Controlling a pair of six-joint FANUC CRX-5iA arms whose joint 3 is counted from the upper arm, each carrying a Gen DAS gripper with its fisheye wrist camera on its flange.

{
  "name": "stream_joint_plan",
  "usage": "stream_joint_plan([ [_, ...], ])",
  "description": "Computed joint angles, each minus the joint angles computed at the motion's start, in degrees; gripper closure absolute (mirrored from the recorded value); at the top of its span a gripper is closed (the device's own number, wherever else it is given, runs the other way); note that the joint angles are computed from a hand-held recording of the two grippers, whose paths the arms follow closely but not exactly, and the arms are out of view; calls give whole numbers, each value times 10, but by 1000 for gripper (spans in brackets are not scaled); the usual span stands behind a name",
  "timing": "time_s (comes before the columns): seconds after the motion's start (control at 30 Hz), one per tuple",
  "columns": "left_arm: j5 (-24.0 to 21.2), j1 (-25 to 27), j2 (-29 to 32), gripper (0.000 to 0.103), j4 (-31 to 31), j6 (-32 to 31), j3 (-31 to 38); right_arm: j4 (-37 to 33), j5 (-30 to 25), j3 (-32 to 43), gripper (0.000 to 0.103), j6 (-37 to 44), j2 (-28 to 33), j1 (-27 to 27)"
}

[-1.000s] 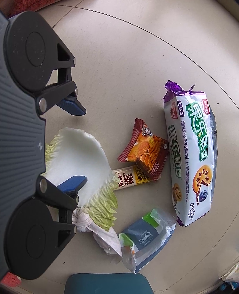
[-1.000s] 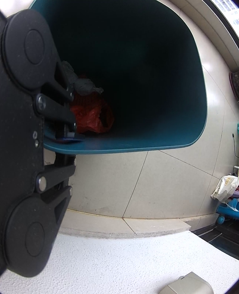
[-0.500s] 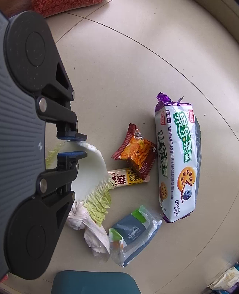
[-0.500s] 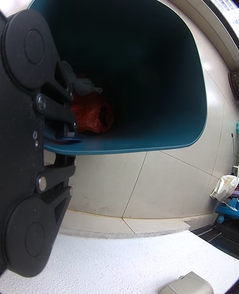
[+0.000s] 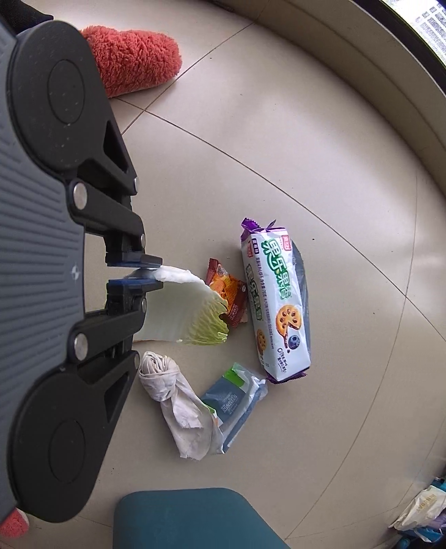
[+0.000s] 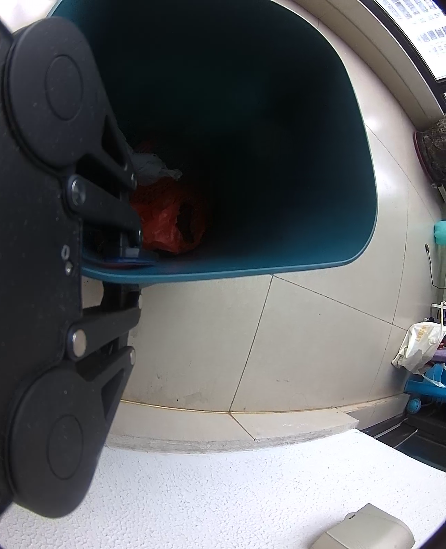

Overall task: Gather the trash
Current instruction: 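Carry the cabbage leaf into the teal bin and open the left gripper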

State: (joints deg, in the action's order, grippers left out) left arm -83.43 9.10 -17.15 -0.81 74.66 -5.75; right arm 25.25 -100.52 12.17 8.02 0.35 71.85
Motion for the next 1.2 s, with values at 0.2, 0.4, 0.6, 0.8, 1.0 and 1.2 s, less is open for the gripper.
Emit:
stream_joint_plan([
  [0.2, -33, -10, -15, 98, 30, -15, 59, 6, 6, -10, 100, -6, -10, 4],
  [0.4, -66, -49, -5, 98, 68, -11, 132, 7, 18, -29, 100, -16, -26, 11],
  [0.6, -66, -109, 17, 98, 116, -9, 211, 13, 24, -42, 100, -19, -37, 15],
  [0.8, -67, -207, 70, 98, 119, 9, 294, 18, 32, -54, 100, -18, -47, 22],
  [1.0, -63, -306, 116, 98, 92, 30, 328, 20, 34, -63, 99, -16, -53, 31],
  [1.2, -87, -372, 179, 98, 45, 62, 347, 22, 40, -67, 99, -16, -57, 32],
])
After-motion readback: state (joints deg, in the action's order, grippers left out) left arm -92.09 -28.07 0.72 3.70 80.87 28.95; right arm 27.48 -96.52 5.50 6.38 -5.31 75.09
